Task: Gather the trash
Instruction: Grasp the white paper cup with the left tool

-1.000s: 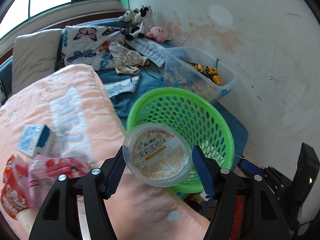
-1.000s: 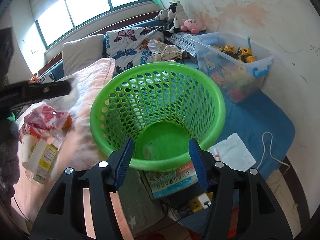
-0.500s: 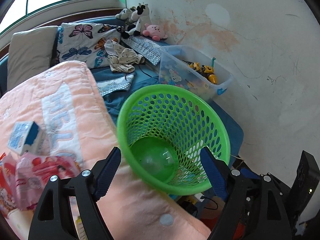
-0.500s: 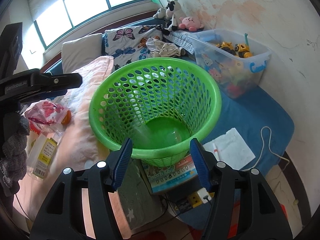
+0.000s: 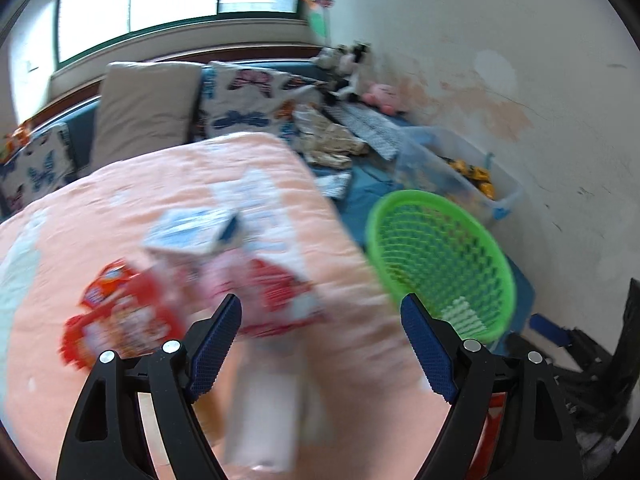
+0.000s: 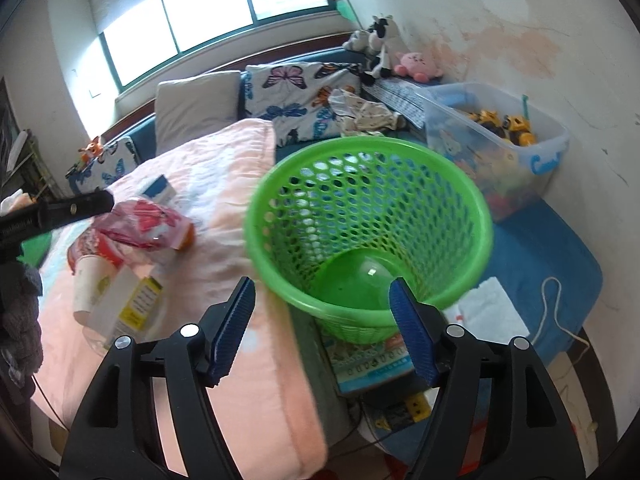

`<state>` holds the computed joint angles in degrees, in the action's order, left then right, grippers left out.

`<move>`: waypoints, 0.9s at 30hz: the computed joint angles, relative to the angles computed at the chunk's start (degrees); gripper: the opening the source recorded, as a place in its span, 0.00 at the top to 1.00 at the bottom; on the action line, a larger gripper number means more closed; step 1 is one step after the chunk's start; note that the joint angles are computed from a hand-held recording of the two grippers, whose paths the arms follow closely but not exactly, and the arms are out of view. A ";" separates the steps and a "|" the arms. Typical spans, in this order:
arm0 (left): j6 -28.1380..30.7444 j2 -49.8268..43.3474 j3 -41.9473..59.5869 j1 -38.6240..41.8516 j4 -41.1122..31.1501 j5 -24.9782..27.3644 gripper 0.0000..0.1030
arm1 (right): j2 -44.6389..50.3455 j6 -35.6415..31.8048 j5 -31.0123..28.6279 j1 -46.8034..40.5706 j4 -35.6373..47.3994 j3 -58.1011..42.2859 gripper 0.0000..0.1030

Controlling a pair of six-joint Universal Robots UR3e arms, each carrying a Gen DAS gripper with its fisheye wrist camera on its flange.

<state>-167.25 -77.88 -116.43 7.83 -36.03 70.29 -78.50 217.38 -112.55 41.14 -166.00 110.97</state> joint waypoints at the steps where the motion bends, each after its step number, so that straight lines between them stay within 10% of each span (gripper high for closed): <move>1: 0.91 1.84 -1.54 2.31 -0.70 -0.62 0.23 | 0.82 -0.17 -0.11 0.48 0.33 -1.30 0.30; 12: 10.26 14.31 -11.45 24.70 -11.60 -5.75 0.18 | 8.88 -2.57 1.25 3.04 2.27 -13.05 0.29; 27: 5.70 1.95 -12.37 23.38 -5.80 -1.34 0.18 | 15.52 -4.86 5.06 3.65 4.74 -22.60 0.28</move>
<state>-161.55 -75.93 -128.80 31.21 -41.82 68.95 -62.98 212.52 -107.49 44.79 -161.26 88.37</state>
